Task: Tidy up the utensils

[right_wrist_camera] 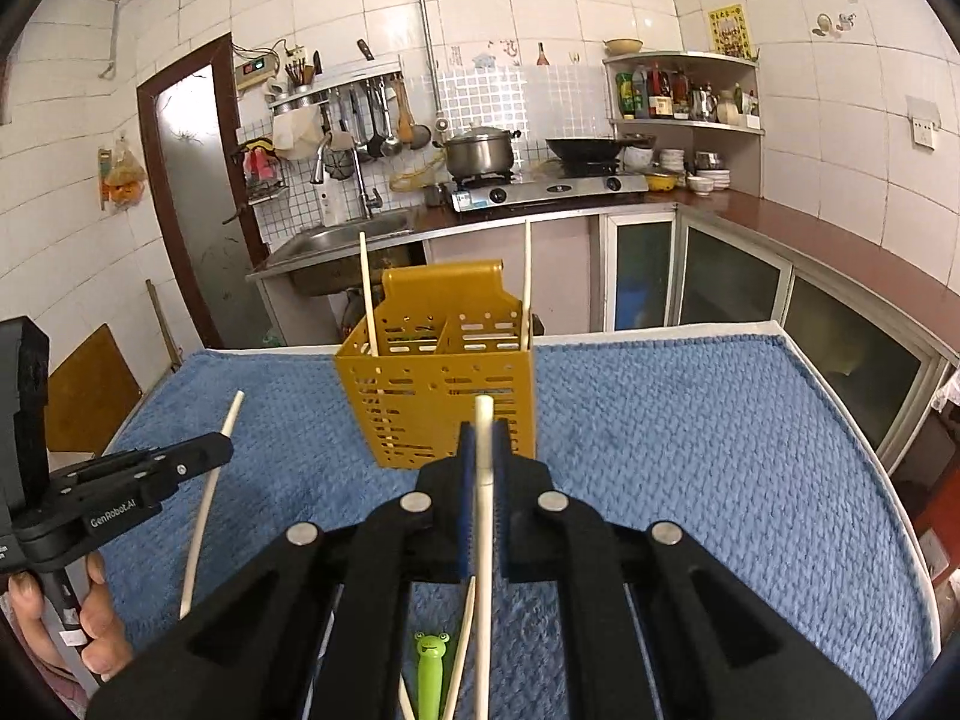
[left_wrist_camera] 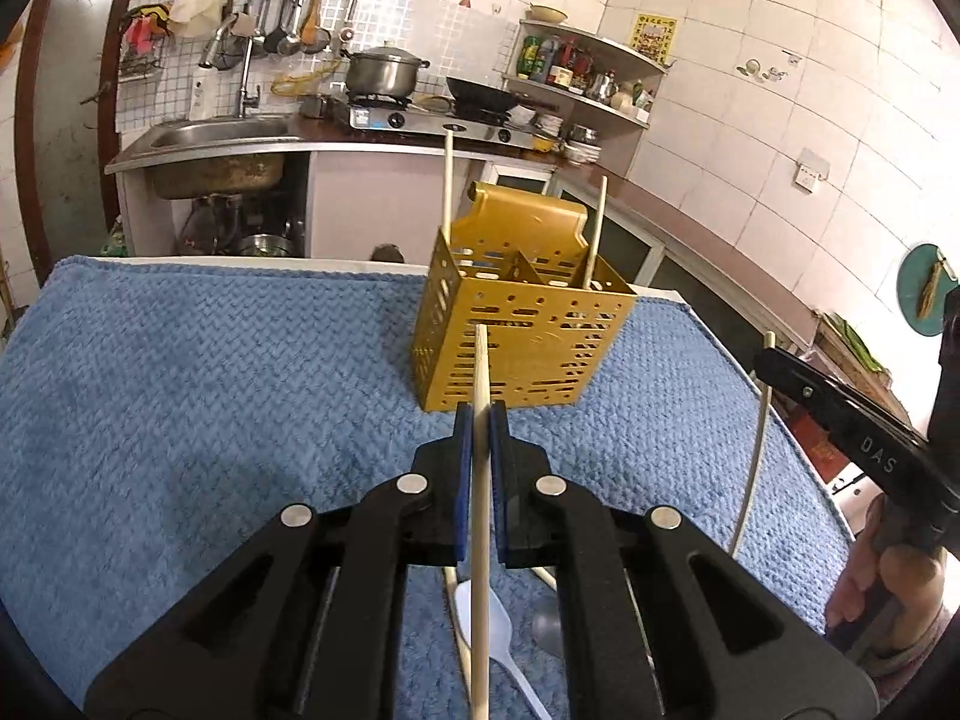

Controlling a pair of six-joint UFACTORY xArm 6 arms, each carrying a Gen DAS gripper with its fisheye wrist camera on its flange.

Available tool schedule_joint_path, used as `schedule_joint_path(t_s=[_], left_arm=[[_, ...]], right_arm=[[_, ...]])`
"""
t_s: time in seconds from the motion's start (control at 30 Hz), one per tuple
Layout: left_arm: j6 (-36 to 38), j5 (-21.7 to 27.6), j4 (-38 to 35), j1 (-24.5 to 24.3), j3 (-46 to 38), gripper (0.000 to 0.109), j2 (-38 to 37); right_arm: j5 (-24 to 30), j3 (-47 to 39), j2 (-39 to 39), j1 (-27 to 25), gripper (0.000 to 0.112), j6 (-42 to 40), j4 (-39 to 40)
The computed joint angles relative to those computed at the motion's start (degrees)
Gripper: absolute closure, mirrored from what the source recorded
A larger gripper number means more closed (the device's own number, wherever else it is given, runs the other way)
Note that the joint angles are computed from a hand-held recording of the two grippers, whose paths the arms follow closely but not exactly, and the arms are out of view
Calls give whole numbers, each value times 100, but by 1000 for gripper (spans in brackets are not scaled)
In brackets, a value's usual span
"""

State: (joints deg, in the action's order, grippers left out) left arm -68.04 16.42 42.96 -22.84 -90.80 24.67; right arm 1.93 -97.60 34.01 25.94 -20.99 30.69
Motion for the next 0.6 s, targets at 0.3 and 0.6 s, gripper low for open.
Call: schedule_joint_path(t_s=[0.3,0.6], left_arm=[[512,39,-272,32,-482,104,208],[646,222,-36,80,-1607,104,775]], right_arm=[[24,-483,188,-11,106,-640,651],[210,-1660,787,-128,106,125,-258]])
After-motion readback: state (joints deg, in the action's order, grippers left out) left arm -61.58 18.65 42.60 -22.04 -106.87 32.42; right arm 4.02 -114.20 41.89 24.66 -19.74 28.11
